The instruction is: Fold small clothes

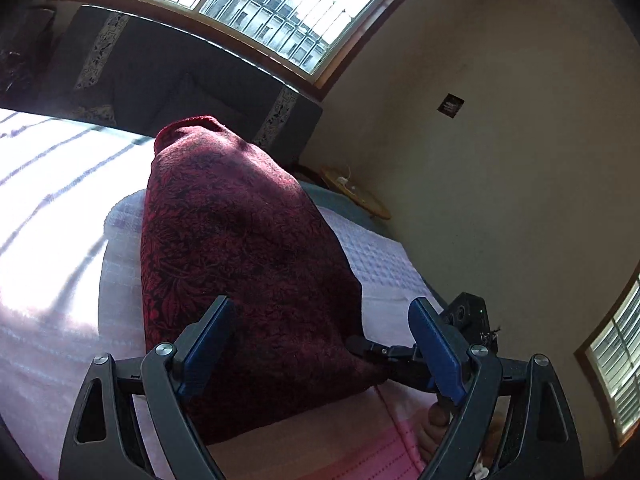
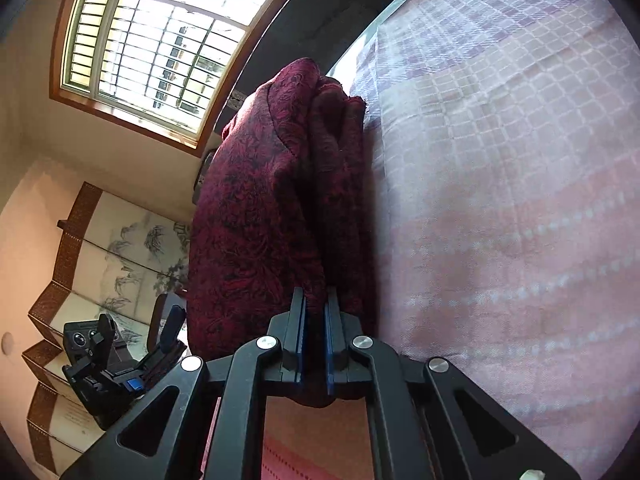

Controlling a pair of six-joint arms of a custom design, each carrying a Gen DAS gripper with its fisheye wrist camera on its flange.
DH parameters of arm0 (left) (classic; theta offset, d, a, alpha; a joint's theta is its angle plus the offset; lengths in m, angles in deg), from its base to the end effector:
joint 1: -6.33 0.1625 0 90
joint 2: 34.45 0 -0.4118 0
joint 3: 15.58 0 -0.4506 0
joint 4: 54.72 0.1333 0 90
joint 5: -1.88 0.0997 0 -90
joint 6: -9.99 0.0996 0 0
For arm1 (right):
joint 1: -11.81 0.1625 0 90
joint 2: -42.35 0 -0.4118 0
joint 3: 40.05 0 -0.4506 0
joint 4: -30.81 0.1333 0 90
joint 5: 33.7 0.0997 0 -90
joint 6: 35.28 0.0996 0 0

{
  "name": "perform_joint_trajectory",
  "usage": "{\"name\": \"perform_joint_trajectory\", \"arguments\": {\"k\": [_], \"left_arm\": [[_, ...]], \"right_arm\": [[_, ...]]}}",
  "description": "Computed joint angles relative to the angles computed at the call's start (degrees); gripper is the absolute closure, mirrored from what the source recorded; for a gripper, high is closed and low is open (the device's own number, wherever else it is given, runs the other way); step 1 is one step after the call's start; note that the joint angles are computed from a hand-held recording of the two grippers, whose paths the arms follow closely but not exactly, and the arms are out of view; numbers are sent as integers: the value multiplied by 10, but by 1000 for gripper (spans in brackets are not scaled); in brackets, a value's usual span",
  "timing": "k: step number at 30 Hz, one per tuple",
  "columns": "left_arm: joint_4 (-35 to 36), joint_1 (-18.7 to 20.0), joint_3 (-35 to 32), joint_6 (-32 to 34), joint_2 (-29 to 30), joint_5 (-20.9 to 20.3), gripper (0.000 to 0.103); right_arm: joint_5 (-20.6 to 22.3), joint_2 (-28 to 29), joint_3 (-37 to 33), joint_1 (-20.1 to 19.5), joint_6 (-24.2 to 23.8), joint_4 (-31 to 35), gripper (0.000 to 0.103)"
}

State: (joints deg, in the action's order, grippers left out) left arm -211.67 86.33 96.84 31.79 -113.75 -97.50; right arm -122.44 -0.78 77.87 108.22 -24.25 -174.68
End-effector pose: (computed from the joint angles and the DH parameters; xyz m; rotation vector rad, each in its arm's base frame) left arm 0.0126 -0.6027 0.2948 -0.8663 -2.7763 0.9040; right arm 0.1971 -0.5406 -0.0013 0.1026 2.8311 -1.0339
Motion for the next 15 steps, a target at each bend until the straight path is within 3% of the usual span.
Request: {"name": "perform_joint_trajectory", "arguments": {"k": [2,5,8,10,13,14,15], "left_arm": [[-10,-14,1,11,16,48,16],[26,1,-15,-4,47,73,18],[30,17,-18,4,48,43,20],[36,22,-19,5,47,34,20],[37,25,-18,7,45,31,20],[38,28,-17,7,43,27,20],[38,29,-17,8,42,25,19]], "right_arm": [[0,2,-8,1,3,5,99],[10,2,-5,-4,7,1,99],[9,-1,-5,-2,2,6,97],[1,-5,-3,4,-12,5,90],[-53,-21,-13,33,-35,12,72],[-77,-25,-21,45,-50,13,56],[-94,-28,-32,53,-62,19,47]]}}
